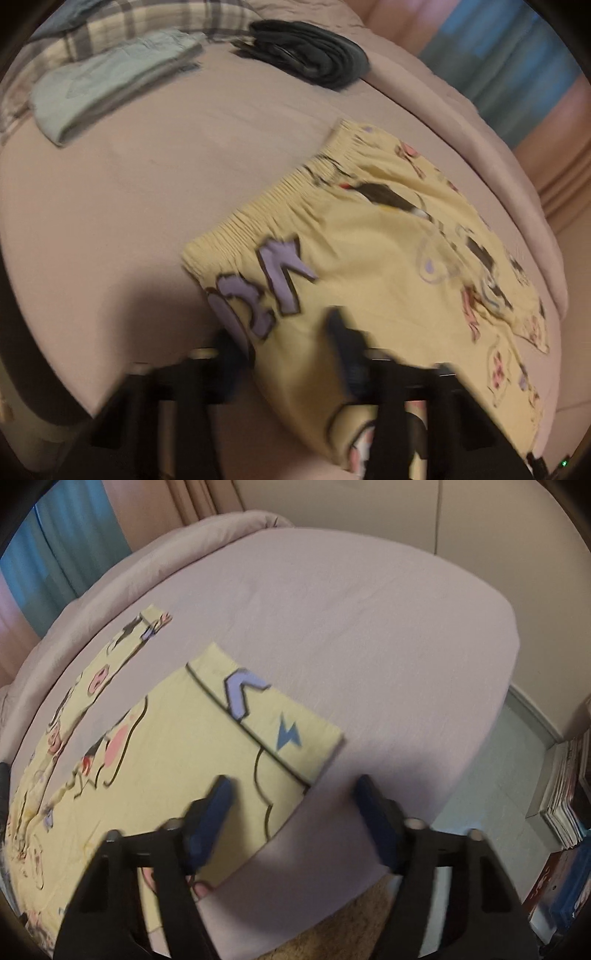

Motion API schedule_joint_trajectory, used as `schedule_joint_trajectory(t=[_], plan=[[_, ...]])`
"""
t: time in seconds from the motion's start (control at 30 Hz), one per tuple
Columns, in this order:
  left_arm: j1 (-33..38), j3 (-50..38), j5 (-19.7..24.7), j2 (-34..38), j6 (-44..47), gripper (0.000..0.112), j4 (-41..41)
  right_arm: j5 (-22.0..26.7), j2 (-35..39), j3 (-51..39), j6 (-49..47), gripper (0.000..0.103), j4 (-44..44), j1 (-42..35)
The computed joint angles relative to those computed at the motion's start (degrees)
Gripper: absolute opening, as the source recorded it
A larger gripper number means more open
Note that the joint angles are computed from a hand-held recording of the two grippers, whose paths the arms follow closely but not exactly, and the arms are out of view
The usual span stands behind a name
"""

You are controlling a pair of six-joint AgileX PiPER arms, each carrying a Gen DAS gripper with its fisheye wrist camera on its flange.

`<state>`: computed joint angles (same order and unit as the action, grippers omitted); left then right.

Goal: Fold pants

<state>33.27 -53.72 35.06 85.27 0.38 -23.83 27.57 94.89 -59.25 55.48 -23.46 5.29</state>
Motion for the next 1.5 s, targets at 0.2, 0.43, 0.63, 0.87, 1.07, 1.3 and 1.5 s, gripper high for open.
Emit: schedule_joint_trajectory(t=[0.2, 0.43, 0.63, 0.87, 1.07, 1.3, 1.5], plan=[[6.40, -1.09, 6.25, -1.29, 3.45, 0.003, -9.94, -6.24, -2.78, 2.11, -9.08, 0.005, 9.69, -3.93], [12.05, -3.60, 16.38, -6.34, 7.45, 0.003, -12.57, -8.46, -10.65, 4.38, -15.81, 0.004, 17.92, -6.48], [11.41, -2.21, 15.70, -1.51, 6.19, 0.005, -8.52, -6.63, -9.04, 5.73, -17.39, 0.004, 20.03, -8.29], [7.88, -5.46, 17.08, -0.92, 2.26, 0.014, -0.09, 2.95, -3.54, 2.02, -13.28, 0.024, 10.34, -5.97], [8.01, -8.10, 14.27, -4.87, -4.08, 0.026, 9.34, 10.45, -2.74, -8.38, -16.75, 0.067, 3.48, -4.96], [4.26, -11.50, 10.75, -1.78, 0.69, 0.028, 3.30, 12.15, 10.07, -25.29, -37.04, 0.071, 20.68, -5.08], [-0.18, -9.60, 8.57, 2.77, 4.97, 0.028, 3.00, 15.32, 22.72, -35.85, -28.51, 0.018, 13.20, -1.45]])
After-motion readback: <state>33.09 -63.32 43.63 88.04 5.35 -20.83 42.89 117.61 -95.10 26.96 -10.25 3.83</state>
